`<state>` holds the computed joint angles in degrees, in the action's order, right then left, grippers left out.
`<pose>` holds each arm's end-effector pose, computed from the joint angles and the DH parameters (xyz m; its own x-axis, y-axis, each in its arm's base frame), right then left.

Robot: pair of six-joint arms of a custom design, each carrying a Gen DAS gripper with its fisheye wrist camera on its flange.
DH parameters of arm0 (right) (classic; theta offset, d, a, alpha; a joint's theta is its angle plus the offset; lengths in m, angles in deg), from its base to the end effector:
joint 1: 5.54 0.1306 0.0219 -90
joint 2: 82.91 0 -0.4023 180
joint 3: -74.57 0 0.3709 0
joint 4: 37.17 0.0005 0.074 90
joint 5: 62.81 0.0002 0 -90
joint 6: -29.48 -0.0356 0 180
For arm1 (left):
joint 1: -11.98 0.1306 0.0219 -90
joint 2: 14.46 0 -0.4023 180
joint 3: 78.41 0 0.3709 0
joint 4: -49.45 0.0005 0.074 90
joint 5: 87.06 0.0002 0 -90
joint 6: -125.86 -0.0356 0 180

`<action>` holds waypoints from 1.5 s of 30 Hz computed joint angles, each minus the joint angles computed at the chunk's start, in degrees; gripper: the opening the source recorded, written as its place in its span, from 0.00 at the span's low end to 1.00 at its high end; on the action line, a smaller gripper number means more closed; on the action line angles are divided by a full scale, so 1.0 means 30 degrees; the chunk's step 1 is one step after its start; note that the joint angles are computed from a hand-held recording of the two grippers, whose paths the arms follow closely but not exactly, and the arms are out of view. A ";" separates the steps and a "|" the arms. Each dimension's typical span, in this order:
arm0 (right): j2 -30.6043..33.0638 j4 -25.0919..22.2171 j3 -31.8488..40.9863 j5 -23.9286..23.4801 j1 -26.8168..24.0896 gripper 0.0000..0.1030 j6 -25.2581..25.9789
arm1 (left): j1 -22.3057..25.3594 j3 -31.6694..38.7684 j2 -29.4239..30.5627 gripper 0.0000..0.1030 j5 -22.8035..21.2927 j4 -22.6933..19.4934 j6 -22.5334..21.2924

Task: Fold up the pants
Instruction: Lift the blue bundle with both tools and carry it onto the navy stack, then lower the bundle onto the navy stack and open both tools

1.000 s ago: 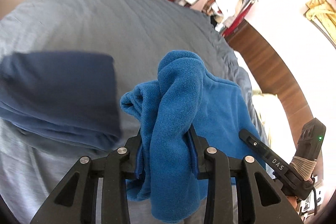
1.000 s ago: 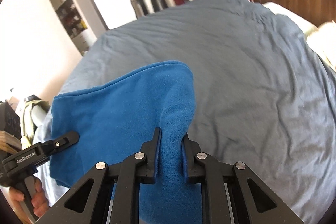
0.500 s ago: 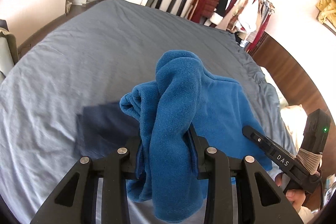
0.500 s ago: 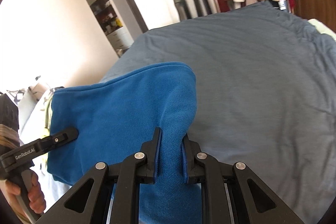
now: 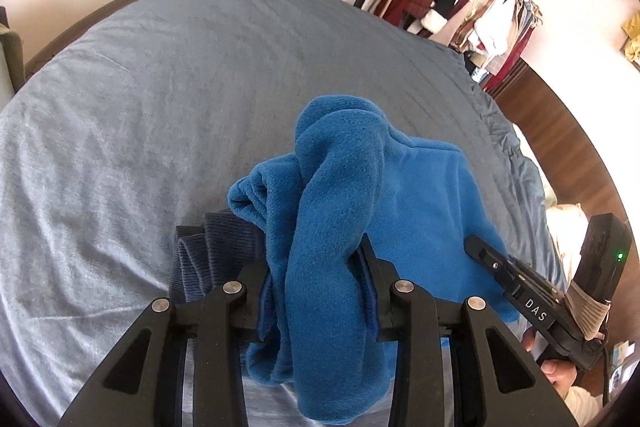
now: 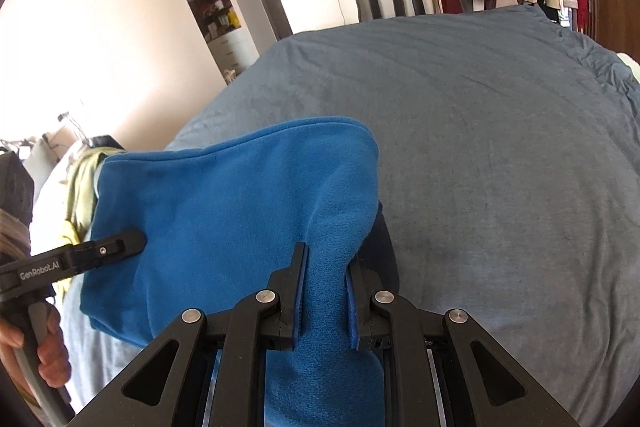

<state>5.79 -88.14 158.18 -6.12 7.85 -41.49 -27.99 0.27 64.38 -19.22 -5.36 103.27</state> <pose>0.4236 0.1204 0.4137 -0.6026 -0.4236 -0.6764 -0.7281 0.6388 0.2487 0.2966 -0.2317 0.4365 -0.6372 -0.5817 -0.5057 -0.4146 0.8117 -0.4113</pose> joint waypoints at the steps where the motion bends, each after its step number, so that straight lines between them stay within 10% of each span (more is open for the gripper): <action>1: -0.0086 0.0074 -0.0112 0.0068 0.0048 0.17 -0.0003 | 0.0031 -0.0059 -0.0023 0.35 0.0127 -0.0011 -0.0133; 7: -0.0298 0.0193 -0.0343 0.1754 0.0735 0.23 0.0183 | 0.0199 0.0260 0.0017 0.43 0.1054 -0.0916 -0.0901; 15: -0.1113 0.0962 -0.0545 0.5197 0.1000 0.37 0.0697 | -0.0775 0.2915 0.1109 0.56 -0.1096 -0.6118 -0.1056; 24: -0.1160 -0.0129 0.0476 0.6554 0.0466 0.37 0.0322 | -0.2472 0.6945 0.3313 0.54 -0.4315 -1.3021 0.2937; 28: -0.1521 -0.1071 0.0825 0.4463 -0.0266 0.38 0.0089 | -0.2583 0.7480 0.3308 0.54 -0.5932 -1.1585 0.1914; 34: -0.1979 -0.1920 0.0497 0.2982 -0.0437 0.39 0.0113 | -0.1144 0.6309 0.3290 0.49 -0.4605 -0.8744 0.0180; 45: -0.1697 -0.2444 -0.0537 0.6130 0.1081 0.39 0.0226 | 0.0203 0.3047 0.2449 0.57 -0.3501 -0.7560 0.2098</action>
